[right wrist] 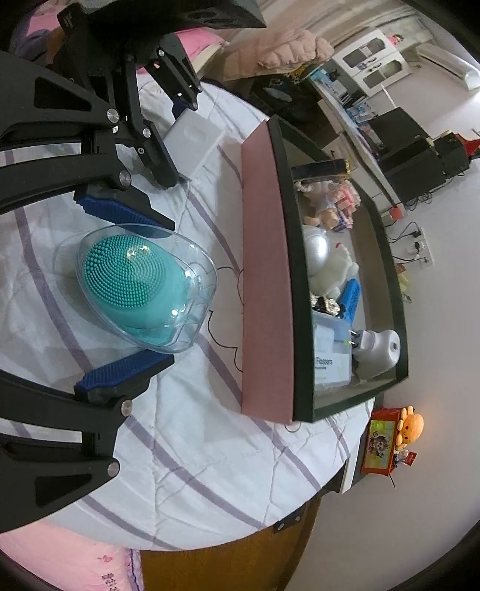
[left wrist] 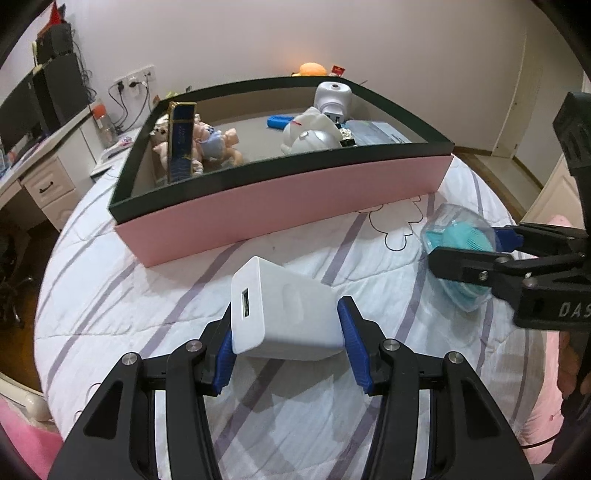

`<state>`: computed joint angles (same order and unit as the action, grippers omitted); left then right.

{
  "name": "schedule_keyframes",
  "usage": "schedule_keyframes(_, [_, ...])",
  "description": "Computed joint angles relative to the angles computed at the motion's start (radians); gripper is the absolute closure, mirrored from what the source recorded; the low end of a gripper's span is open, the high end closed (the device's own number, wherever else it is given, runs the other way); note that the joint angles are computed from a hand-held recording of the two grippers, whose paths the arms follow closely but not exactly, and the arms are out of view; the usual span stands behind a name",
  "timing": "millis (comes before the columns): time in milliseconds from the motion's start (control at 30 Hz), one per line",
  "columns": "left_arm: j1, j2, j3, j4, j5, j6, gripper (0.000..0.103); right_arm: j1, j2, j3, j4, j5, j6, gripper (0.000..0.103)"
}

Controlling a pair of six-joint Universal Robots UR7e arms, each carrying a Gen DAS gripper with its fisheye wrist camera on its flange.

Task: Organize rigid objects
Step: 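Grasp the teal face brush case with right tool while left tool grasps the white charger, then carry the face brush case and white charger over the pink box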

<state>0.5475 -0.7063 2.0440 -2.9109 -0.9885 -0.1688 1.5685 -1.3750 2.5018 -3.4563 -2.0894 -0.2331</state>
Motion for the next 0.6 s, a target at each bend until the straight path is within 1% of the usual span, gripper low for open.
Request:
schedule_keyframes(33, [-0.004, -0.007, 0.004, 0.000, 0.004, -0.005, 0.053, 0.005, -0.007, 0.006, -0.011, 0.003, 0.004, 0.038])
schedule_keyframes(67, [-0.006, -0.013, 0.009, -0.001, 0.002, -0.009, 0.060, 0.008, -0.010, 0.010, -0.019, 0.004, 0.004, 0.038])
schedule_keyframes(100, [-0.008, -0.022, 0.012, 0.004, -0.002, -0.017, 0.073, 0.013, -0.015, 0.014, -0.027, 0.004, 0.005, 0.038])
schedule_keyframes(133, [-0.011, -0.026, 0.015, 0.005, 0.002, -0.023, 0.080, 0.021, -0.016, 0.016, -0.035, 0.002, 0.009, 0.038])
schedule_keyframes(267, [-0.031, -0.048, 0.041, 0.001, 0.046, -0.041, 0.080, 0.060, -0.028, 0.034, -0.072, -0.008, 0.006, 0.038])
schedule_keyframes(333, [-0.038, -0.060, 0.057, -0.014, 0.050, -0.046, 0.080, 0.090, -0.030, 0.042, -0.094, -0.026, 0.003, 0.038])
schedule_keyframes(400, [-0.043, -0.075, 0.074, -0.020, 0.054, -0.053, 0.080, 0.104, -0.038, 0.050, -0.106, -0.031, 0.003, 0.038])
schedule_keyframes(500, [-0.055, -0.098, 0.090, -0.019, 0.072, -0.066, 0.080, 0.139, -0.049, 0.060, -0.118, -0.050, 0.011, 0.038])
schedule_keyframes(600, [-0.078, -0.130, 0.117, -0.052, 0.096, -0.064, 0.080, 0.167, -0.059, 0.067, -0.134, -0.067, 0.001, 0.038])
